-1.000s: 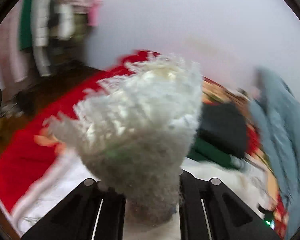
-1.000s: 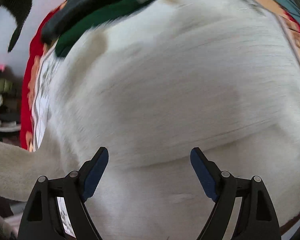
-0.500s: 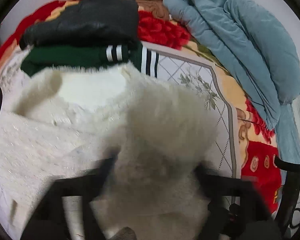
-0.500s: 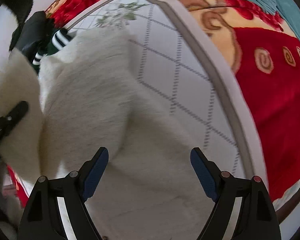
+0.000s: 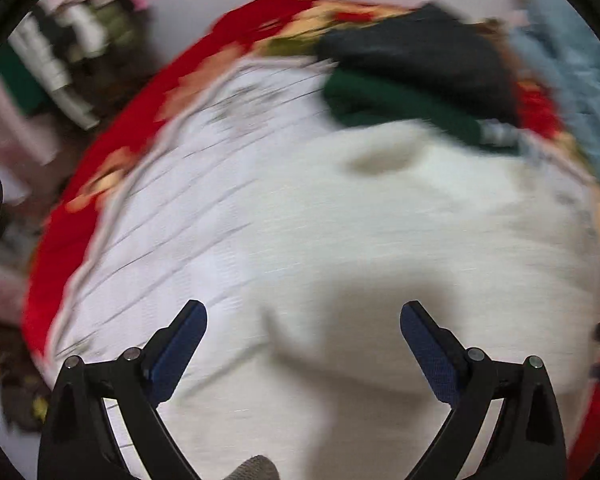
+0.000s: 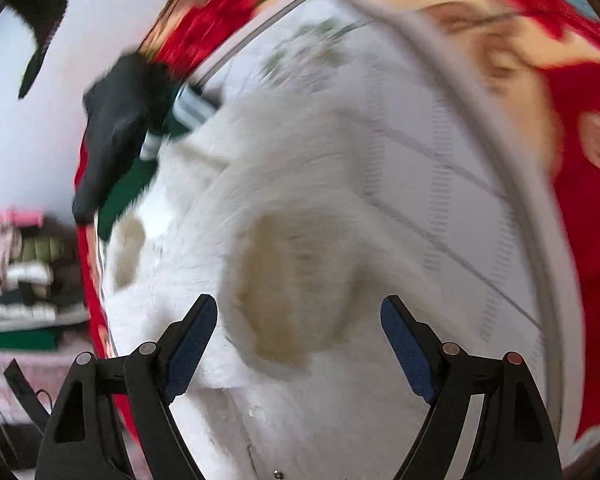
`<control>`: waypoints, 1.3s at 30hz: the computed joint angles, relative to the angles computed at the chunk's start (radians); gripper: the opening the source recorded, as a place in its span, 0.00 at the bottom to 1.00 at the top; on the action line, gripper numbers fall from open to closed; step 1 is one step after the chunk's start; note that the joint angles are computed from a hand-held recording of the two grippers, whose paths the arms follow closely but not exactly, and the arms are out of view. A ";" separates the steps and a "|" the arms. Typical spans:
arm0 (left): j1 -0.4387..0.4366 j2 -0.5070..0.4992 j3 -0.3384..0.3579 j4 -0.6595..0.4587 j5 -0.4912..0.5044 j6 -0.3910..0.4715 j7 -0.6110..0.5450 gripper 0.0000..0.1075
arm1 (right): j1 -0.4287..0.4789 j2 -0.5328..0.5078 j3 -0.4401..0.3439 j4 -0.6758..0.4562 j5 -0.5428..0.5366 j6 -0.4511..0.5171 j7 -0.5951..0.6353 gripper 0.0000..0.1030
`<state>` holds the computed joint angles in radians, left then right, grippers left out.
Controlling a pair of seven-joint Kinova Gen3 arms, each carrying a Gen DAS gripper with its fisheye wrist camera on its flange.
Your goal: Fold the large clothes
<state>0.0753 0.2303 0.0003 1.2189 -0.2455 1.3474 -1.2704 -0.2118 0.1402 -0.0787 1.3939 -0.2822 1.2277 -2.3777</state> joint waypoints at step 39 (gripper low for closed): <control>-0.336 0.135 0.053 -0.002 0.203 -0.043 -0.274 0.25 | -0.282 0.213 -0.026 -0.245 0.455 0.478 -0.148 0.71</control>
<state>-0.2608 0.3657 0.0534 1.2168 -0.0424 1.3044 -1.5447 -0.4940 0.3533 -0.1042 1.1491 0.1725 1.7057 -2.5255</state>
